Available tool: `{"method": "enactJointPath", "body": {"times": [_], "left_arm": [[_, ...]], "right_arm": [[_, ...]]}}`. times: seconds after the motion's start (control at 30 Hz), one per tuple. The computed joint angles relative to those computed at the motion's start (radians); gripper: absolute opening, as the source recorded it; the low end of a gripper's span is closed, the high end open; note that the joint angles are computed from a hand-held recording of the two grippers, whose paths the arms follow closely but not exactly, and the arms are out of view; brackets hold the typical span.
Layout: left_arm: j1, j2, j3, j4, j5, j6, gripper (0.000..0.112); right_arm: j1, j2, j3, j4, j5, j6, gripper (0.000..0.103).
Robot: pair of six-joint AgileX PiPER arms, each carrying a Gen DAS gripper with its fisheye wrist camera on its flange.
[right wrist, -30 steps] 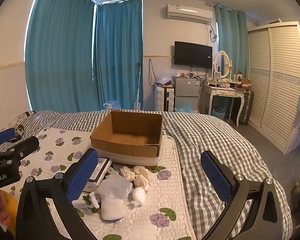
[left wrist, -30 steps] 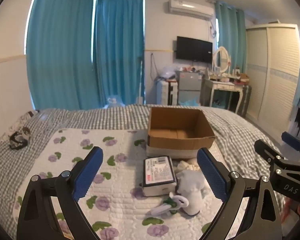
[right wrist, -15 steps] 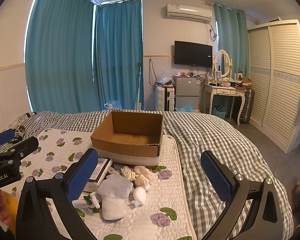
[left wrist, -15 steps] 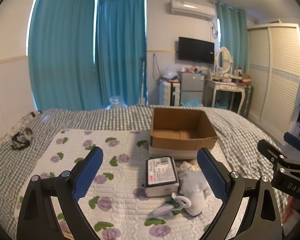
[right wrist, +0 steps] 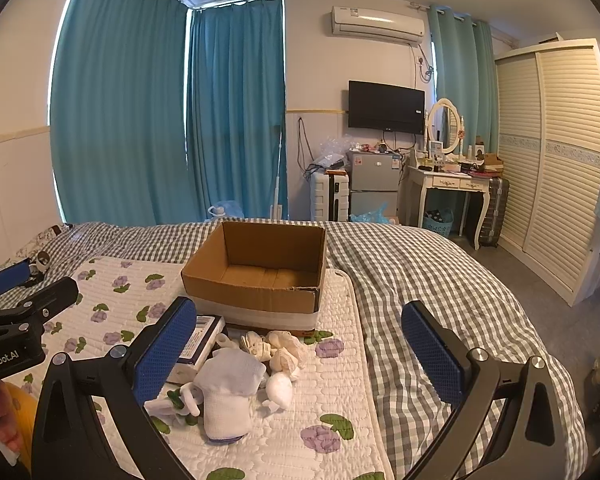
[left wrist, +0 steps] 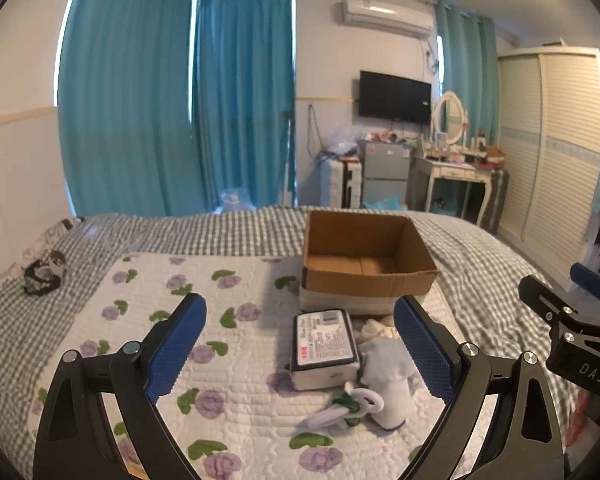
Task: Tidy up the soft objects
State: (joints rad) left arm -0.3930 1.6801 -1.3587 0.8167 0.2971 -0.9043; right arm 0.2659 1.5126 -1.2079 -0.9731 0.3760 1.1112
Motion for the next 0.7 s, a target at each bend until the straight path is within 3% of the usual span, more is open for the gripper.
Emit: {"method": "enactJointPath", "body": {"times": [0.7], "left_arm": [[0.006, -0.002, 0.008, 0.016, 0.004, -0.020, 0.097]], "right_arm": [[0.005, -0.001, -0.004, 0.012, 0.008, -0.015, 0.103]]}}
